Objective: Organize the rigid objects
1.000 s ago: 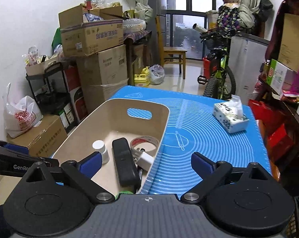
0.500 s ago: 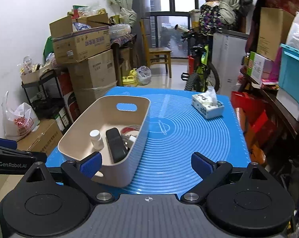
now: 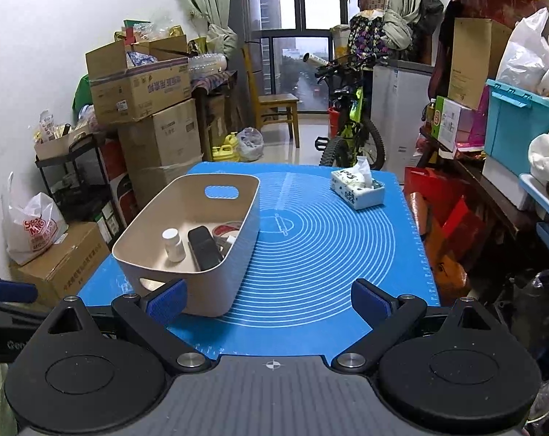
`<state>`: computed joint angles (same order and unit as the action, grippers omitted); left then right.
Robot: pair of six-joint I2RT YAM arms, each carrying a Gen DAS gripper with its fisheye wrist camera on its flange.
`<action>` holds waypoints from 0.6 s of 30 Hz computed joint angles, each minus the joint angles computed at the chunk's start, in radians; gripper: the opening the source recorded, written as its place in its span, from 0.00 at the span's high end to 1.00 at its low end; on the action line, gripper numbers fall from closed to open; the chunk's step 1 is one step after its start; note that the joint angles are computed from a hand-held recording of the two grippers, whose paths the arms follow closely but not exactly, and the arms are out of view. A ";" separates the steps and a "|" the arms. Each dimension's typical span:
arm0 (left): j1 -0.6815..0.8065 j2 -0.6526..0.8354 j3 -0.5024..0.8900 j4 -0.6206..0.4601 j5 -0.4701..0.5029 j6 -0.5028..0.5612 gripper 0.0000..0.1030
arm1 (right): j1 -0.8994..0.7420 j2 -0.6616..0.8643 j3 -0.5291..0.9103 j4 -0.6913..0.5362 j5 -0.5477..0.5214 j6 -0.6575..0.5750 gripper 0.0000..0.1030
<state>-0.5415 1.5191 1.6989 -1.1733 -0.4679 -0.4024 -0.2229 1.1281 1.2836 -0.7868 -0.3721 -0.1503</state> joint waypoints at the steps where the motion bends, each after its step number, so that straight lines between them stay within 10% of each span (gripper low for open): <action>1: -0.009 -0.003 -0.003 -0.002 -0.008 -0.006 0.29 | -0.008 -0.010 -0.003 -0.005 -0.005 -0.004 0.06; 18: -0.059 -0.037 -0.042 0.009 -0.040 -0.038 0.29 | -0.095 -0.060 -0.007 -0.114 -0.091 -0.057 0.06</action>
<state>-0.6009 1.4822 1.6569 -1.1644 -0.5080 -0.4402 -0.3183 1.0683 1.2763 -0.9006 -0.4635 -0.2077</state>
